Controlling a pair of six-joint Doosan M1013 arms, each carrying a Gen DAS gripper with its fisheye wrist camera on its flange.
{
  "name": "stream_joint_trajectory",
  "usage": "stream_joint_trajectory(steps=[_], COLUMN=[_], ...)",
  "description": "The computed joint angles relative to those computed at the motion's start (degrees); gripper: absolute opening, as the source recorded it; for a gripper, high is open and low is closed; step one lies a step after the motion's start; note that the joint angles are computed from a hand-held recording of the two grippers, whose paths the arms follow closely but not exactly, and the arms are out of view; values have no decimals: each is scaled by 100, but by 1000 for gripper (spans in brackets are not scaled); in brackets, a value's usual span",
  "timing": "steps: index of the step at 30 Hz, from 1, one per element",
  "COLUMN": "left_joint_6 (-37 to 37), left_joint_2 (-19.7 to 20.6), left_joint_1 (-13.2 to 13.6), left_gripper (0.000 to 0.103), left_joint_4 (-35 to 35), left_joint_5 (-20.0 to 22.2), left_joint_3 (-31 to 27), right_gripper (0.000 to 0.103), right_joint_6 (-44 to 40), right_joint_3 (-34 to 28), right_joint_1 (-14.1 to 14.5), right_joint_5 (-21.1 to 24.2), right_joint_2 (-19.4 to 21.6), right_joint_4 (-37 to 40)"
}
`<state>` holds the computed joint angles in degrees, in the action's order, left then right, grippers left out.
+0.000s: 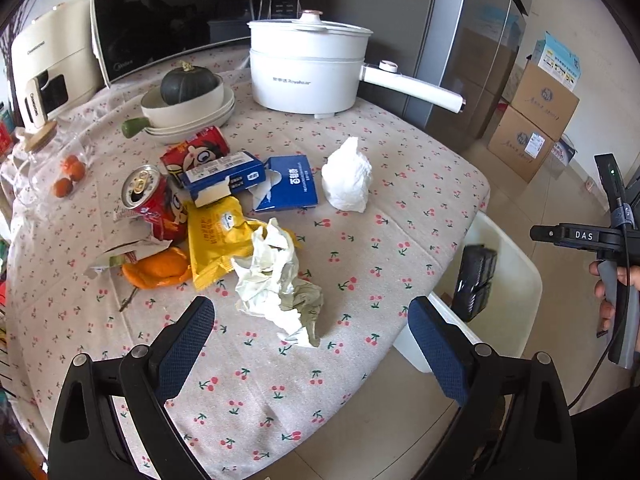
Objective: Collect trash
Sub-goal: 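Reach the right tool to the crumpled white paper and grasp it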
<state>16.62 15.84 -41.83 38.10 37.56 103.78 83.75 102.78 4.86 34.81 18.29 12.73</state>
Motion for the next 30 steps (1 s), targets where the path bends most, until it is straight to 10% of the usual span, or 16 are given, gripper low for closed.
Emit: stream_joint_trajectory(steps=[30], left_joint_6=[-817], left_joint_2=[-871], left_joint_1=[482], left_gripper=[99], left_joint_4=[-344], left_joint_5=[419], left_joint_3=[1081], right_gripper=[84], right_joint_6=[-1032], right_joint_3=[-147], right_joint_1=[1410], right_joint_5=[-137], right_joint_2=[-71], right_joint_4=[915])
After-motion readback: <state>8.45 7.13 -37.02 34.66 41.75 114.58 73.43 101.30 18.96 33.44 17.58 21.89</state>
